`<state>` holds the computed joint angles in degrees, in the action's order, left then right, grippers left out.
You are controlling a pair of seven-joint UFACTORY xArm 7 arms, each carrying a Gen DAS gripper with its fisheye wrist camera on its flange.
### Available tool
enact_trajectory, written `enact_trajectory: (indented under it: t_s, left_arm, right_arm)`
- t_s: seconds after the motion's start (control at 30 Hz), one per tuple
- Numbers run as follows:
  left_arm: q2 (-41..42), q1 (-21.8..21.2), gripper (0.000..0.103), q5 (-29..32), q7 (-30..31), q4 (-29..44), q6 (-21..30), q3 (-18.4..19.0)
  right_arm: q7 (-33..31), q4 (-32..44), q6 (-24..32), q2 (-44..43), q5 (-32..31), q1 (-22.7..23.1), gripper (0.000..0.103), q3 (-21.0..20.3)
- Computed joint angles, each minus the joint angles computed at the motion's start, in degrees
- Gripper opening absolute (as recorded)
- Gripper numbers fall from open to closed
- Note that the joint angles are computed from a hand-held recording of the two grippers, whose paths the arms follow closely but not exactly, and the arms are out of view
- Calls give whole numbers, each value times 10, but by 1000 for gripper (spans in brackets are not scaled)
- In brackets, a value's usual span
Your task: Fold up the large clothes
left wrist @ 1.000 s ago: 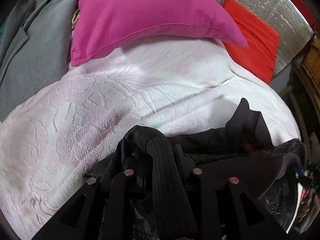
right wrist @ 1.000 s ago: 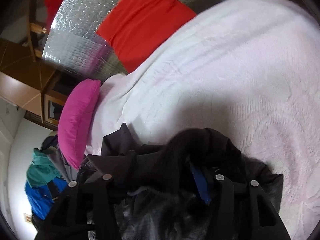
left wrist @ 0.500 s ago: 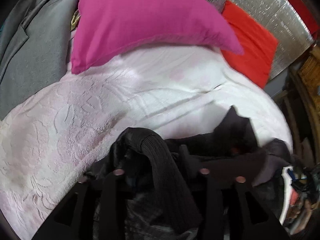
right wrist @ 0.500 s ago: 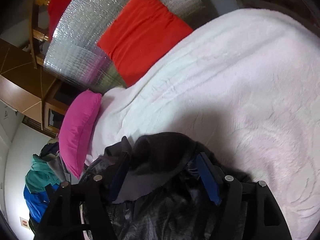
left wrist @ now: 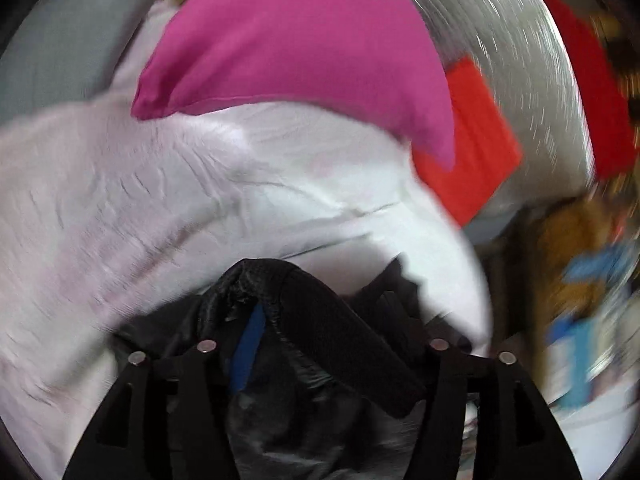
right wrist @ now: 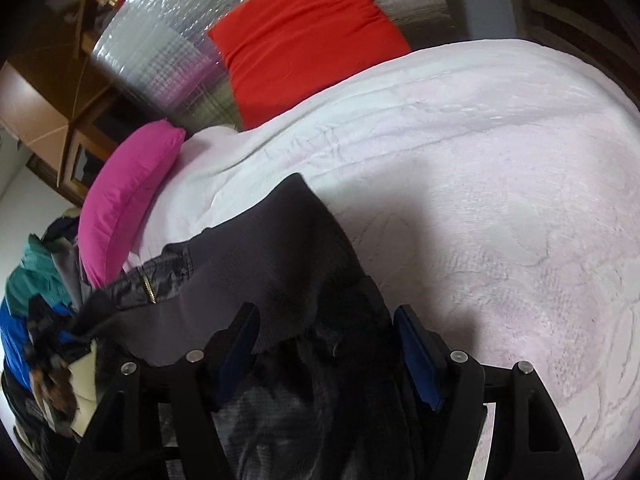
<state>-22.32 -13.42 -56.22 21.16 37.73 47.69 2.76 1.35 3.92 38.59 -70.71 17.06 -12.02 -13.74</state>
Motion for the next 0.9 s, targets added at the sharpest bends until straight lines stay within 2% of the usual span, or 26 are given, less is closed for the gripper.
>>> enact_trajectory:
  t_s: [0.1,0.13,0.17,0.23,0.3,0.37,0.4,0.47,0.5,0.53,0.57,0.67,0.8,0.9]
  left_arm:
    - [8,0,64,-24,10,7,12,9]
    - [11,1,68,-31,15,8,16,10]
    - [17,0,78,-57,25,7,30,21]
    - [38,8,88,-130,30,4,83,46]
    - [58,23,88,-176,11,4,133,57]
    - [49,37,88,-172,15,6,133,43]
    - [37,35,88,-162,27,6,118,37]
    - [0,49,88,-103,57,1,32,-14]
    - [-13,51,88,-47,54,-5,-25,-42]
    - [-17,49,88,-2,52,-8,-58,-59]
    - [-15,49,88,53,52,-13,-86,-78]
    - [0,38,87,146,53,-31,-129,-104]
    - [25,-14,87,148,77,-40,-164,-92]
    - [38,-37,76,172,68,-43,-196,-90]
  right_arm:
    - [-9,-5,-1,-4,1,-2,73,-7]
    - [-12,-7,0,-5,1,-4,73,-10]
    - [-13,-8,-2,-3,3,-3,73,-10]
    - [-14,-12,-4,-1,5,-4,73,-10]
    - [-16,-18,-2,-3,6,-5,73,-8]
    - [-18,-21,1,-8,6,-8,73,-8]
    - [-20,-21,0,-9,7,-10,73,-10]
    - [-19,-21,0,-15,9,-13,73,-8]
    - [-19,-19,1,-17,8,-13,73,-8]
    - [-23,-15,3,-17,7,-12,73,-9]
    - [-27,-11,2,-14,7,-9,73,-10]
    - [-32,-3,-7,1,7,-1,73,-10]
    - [-40,2,-23,30,11,13,73,-11]
    - [-45,11,-38,53,6,26,73,4]
